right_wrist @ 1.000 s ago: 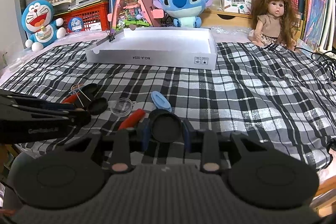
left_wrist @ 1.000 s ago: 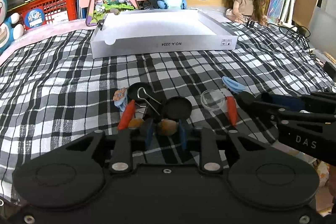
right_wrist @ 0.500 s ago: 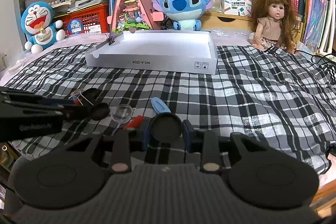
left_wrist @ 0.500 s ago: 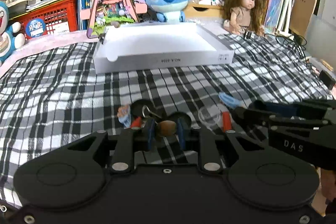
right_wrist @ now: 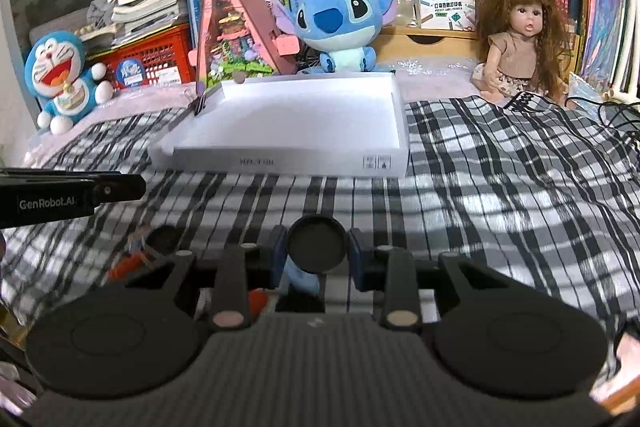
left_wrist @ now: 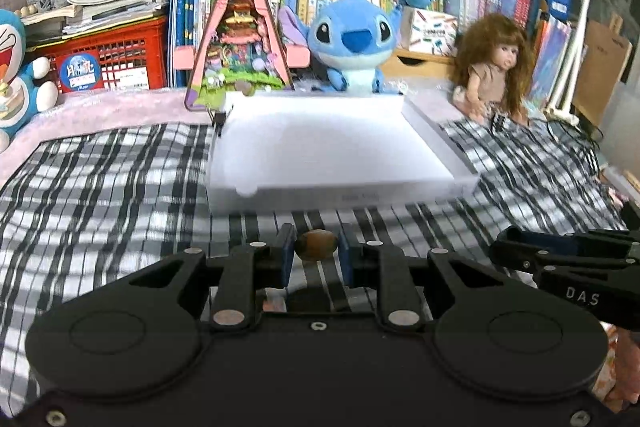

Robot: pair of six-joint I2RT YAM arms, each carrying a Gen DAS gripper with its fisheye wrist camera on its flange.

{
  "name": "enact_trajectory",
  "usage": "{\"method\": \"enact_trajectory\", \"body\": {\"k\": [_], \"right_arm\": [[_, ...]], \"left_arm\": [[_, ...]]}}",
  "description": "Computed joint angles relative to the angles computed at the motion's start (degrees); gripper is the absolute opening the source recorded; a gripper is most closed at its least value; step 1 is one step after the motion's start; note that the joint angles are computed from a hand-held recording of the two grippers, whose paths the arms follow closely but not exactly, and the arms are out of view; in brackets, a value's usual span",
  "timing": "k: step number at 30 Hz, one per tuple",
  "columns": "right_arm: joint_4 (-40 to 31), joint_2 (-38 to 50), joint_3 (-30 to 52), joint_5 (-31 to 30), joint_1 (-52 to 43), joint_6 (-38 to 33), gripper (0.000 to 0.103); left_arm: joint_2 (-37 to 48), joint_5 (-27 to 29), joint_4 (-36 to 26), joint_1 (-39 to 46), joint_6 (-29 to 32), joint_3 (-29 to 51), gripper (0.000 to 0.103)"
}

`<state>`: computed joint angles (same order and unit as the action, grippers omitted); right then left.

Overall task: Organize rigid objects
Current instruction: 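Carry the nut with the left tool while the right tool carries the puck into the white tray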

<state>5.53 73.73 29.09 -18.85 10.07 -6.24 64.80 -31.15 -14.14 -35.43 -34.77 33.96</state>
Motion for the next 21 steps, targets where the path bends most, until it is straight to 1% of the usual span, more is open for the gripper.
{"method": "enact_trajectory", "body": {"k": [5,11,15,19,21], "right_arm": [[-4.6,5.7,9.6,-1.0,0.0,1.6,0.037],[-10.2,13.1,21.5,-1.7,0.5,2.6,0.037],[-13.5,18.6,29.0,0.1,1.7,2.9,0.038],[-17.2,24.7,36.8,2.5,3.3,2.3,0.038],[-20.3,28.2,41.3,3.2,3.9,2.5,0.038]], "left_arm": [[3.8,4.6,0.7,6.6,3.8,4.8,0.021],[11.4,9.3,1.1,13.4,6.1,11.9,0.021],[17.3,11.6,0.9,16.7,7.6,17.4,0.021],[22.9,12.0,0.5,18.7,8.1,22.3,0.021],[25.8,12.1,0.3,19.4,8.6,24.5,0.022]]}}
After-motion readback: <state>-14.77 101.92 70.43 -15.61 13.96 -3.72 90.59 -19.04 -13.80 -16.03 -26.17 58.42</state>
